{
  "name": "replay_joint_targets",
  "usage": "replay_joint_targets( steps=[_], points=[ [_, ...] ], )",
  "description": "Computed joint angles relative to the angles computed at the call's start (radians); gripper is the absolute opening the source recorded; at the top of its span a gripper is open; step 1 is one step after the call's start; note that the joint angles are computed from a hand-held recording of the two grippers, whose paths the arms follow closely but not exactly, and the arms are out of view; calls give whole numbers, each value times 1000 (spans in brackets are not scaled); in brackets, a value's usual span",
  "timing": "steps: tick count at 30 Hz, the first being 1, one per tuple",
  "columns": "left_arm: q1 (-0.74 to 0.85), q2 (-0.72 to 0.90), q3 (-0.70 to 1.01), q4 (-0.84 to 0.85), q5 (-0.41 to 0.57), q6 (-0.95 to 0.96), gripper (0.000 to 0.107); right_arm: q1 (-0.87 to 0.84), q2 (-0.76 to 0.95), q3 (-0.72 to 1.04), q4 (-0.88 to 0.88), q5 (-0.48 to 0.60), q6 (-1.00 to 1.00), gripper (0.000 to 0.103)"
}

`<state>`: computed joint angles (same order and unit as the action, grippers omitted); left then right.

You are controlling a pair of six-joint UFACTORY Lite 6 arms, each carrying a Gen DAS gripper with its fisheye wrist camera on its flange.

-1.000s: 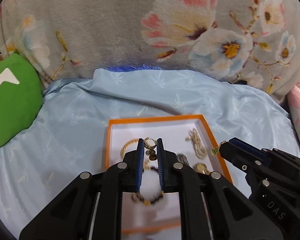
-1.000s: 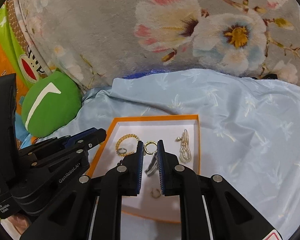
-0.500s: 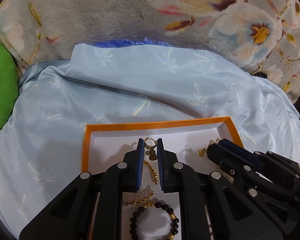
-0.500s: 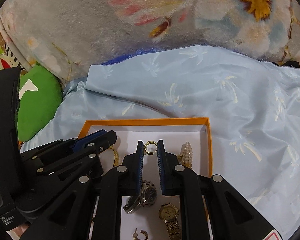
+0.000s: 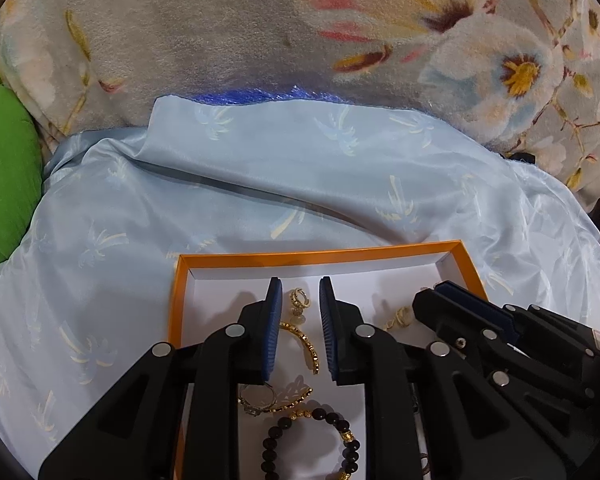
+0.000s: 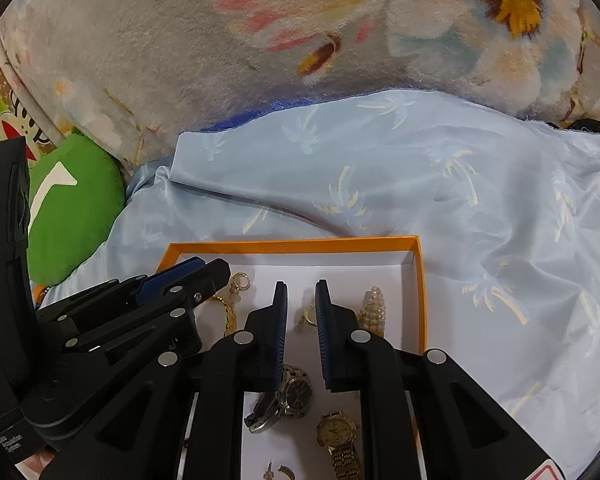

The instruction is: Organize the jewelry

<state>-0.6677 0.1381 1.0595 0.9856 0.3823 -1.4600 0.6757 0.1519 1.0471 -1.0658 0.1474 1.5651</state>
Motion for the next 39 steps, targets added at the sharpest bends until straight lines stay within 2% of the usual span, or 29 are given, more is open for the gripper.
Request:
replay_joint_targets(
  steps=[6, 9, 12, 15, 19, 23, 26, 29, 39],
  points=[
    [16, -27, -26, 12, -26, -29, 19, -12, -43, -42, -115, -15, 127, 15],
    [-8, -71, -54, 21, 6, -49, 19, 16, -105, -86, -135, 30, 152, 15],
    [-62, -197, -149, 56, 61, -113, 19, 84, -226, -171, -133, 120, 168, 15],
    [-178, -357, -273, 77, 179, -181, 20, 216, -366, -279, -136, 274, 221, 16],
    [-420, -542, -429, 66, 416, -316, 21, 488, -477, -397, -140, 546, 359, 21],
    [-674, -630, -520, 19, 618, -468, 21, 698, -526, -478, -108, 682, 506, 22],
    [-821, -630, -540, -9, 718, -573, 21, 822, -513, -500, -83, 767, 602, 22],
    [-919, -585, -532, -35, 771, -648, 21, 918, -501, -512, -52, 828, 665, 22],
    [-1037, -454, -499, -80, 809, -775, 21, 1056, -464, -528, 3, 911, 773, 22]
  ],
)
